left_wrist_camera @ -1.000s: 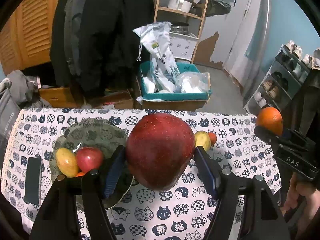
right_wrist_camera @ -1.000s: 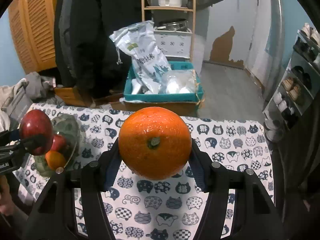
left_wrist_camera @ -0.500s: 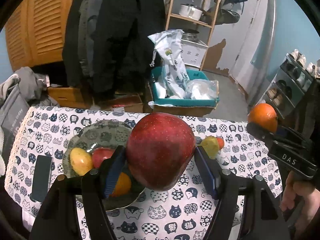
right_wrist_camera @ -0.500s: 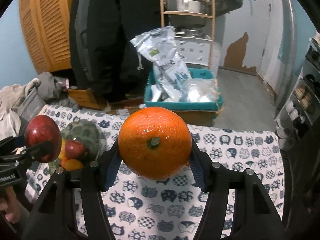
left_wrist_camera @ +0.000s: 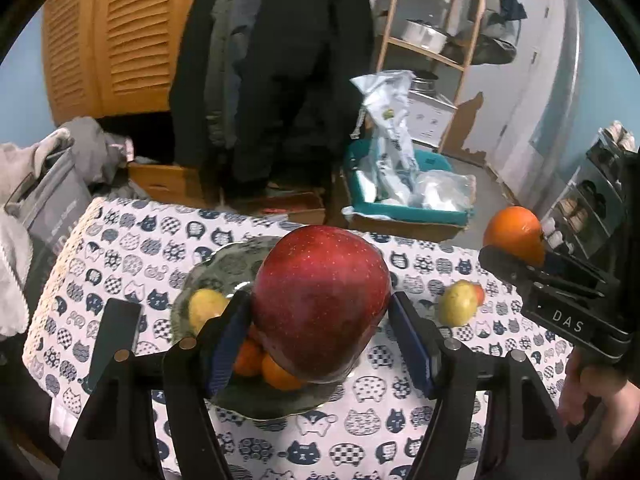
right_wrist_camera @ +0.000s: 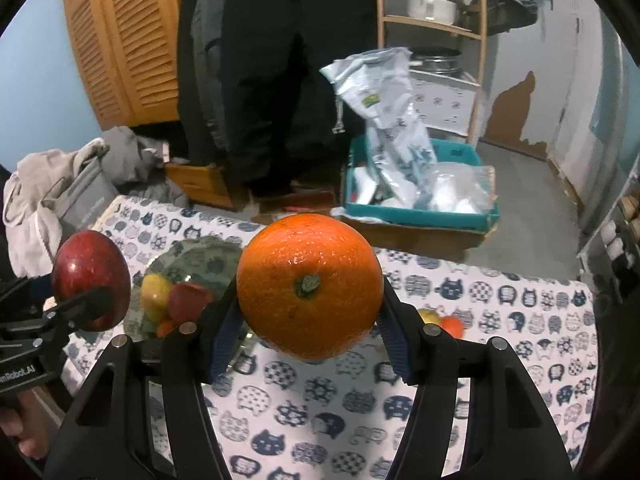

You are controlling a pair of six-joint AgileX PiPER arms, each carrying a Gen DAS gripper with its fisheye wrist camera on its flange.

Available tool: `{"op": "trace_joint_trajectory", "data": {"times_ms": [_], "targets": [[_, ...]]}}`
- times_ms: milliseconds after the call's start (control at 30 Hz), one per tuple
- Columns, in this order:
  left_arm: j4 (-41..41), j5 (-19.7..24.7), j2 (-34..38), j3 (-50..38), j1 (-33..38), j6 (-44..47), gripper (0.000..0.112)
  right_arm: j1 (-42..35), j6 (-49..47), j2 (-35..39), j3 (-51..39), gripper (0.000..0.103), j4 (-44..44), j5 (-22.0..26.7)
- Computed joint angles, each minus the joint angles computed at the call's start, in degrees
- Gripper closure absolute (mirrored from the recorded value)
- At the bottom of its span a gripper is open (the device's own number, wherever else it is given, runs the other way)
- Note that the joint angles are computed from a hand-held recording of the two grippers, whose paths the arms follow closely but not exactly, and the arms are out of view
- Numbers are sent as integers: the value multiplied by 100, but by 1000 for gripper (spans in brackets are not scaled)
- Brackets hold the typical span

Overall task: Organize fruits
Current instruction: 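Lift the red apple and orange and carry both over the green glass bowl, then lower the red apple into the bowl with the left tool while the right tool lowers the orange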

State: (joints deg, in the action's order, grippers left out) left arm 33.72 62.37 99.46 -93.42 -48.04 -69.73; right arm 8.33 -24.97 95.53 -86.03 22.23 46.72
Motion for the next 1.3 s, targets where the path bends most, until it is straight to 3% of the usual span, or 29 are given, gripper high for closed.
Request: {"op": "trace_joint_trajectory", "data": {"times_ms": [567, 1300], "targets": [[-228, -487, -659, 1665, 687, -290, 40, 1194, 840, 883, -551, 40, -501, -34], [-1226, -1325, -92, 2424, 1414, 196, 40, 1672, 1298, 1859, -731, 40, -951, 87]]}}
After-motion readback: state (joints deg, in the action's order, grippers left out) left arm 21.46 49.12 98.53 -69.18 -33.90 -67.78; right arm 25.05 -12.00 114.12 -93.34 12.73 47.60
